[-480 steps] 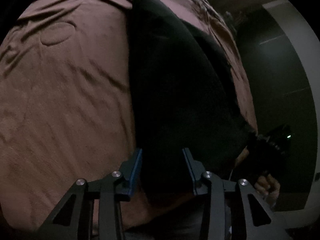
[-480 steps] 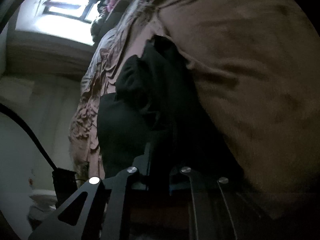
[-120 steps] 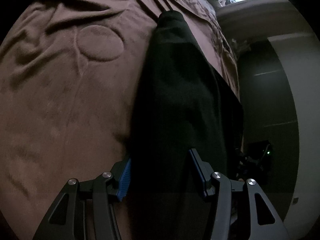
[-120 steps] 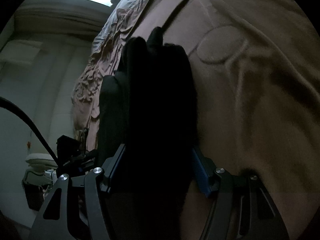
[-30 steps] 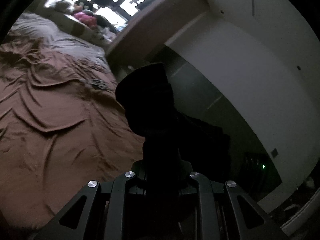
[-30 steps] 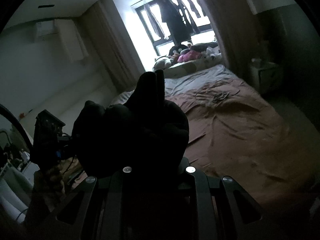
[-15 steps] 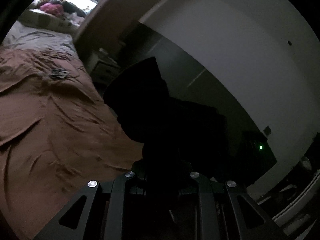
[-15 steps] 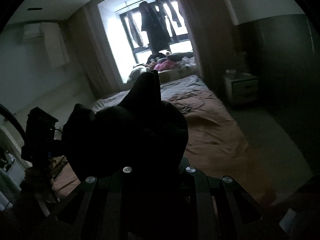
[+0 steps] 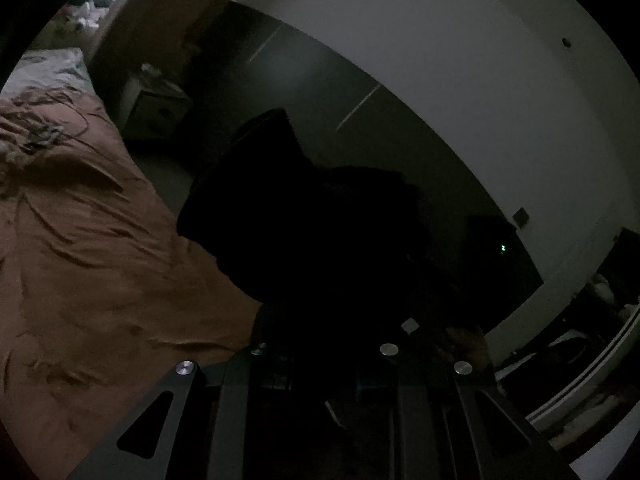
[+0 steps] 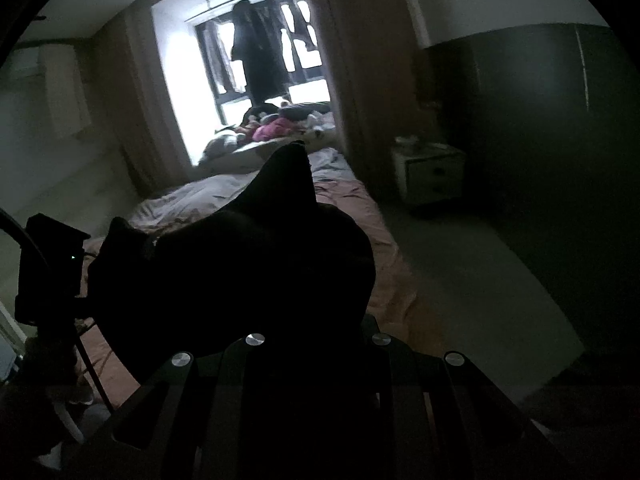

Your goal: Fold small clothes

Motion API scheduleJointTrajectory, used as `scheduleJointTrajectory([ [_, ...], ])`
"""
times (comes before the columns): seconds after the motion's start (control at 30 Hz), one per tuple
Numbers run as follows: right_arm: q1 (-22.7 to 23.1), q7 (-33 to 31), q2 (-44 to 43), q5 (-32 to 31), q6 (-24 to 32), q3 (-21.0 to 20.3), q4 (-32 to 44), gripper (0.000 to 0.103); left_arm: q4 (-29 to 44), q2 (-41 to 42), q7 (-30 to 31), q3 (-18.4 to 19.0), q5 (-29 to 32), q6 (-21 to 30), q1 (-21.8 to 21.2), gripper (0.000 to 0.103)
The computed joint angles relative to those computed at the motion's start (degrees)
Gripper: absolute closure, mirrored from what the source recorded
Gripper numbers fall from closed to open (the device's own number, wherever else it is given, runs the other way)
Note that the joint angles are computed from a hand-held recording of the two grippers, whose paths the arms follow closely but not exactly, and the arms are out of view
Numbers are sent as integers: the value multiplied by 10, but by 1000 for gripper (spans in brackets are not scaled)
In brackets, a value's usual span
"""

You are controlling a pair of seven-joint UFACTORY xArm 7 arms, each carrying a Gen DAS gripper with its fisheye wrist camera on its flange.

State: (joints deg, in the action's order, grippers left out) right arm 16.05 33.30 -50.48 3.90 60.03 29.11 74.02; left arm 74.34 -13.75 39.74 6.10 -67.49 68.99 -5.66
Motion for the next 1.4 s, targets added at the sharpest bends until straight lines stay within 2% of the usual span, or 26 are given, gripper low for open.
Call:
scheduleJointTrajectory([
  [0.2,-13,12,7,-6,37,3,17,87,30,71,13,-20,-23,3,-1,82],
  [0.37,-30,22,36,-10,70,12,42,87,68,151,8,-49,-35,6,19,82],
  [0.53,-47,53,86,-23,65,39,45,87,134,250,-6,-84,-24,-3,47,82],
  [0.7,-66,102,165,-65,47,58,71,88,227,343,-31,-117,0,-22,67,82],
  [0.8,-65,124,209,-92,48,68,93,88,291,397,-49,-134,30,-34,72,82],
  [0.9,-56,134,246,-117,59,68,115,88,323,430,-61,-150,51,-43,82,82],
  [0.93,-58,142,269,-131,66,79,133,88,335,441,-63,-154,57,-42,90,82],
  [1.03,-36,139,278,-137,65,55,121,88,384,490,-71,-164,90,-54,96,82],
  [1.2,4,135,285,-142,62,16,93,88,424,541,-65,-185,134,-85,107,82],
  [1.33,22,120,303,-147,34,-11,78,88,469,589,-79,-197,174,-110,109,82],
  [1.37,43,125,280,-145,35,-30,50,88,485,603,-90,-196,191,-115,105,81],
  [1.4,44,126,282,-152,27,-33,44,87,518,627,-116,-187,219,-115,95,79],
])
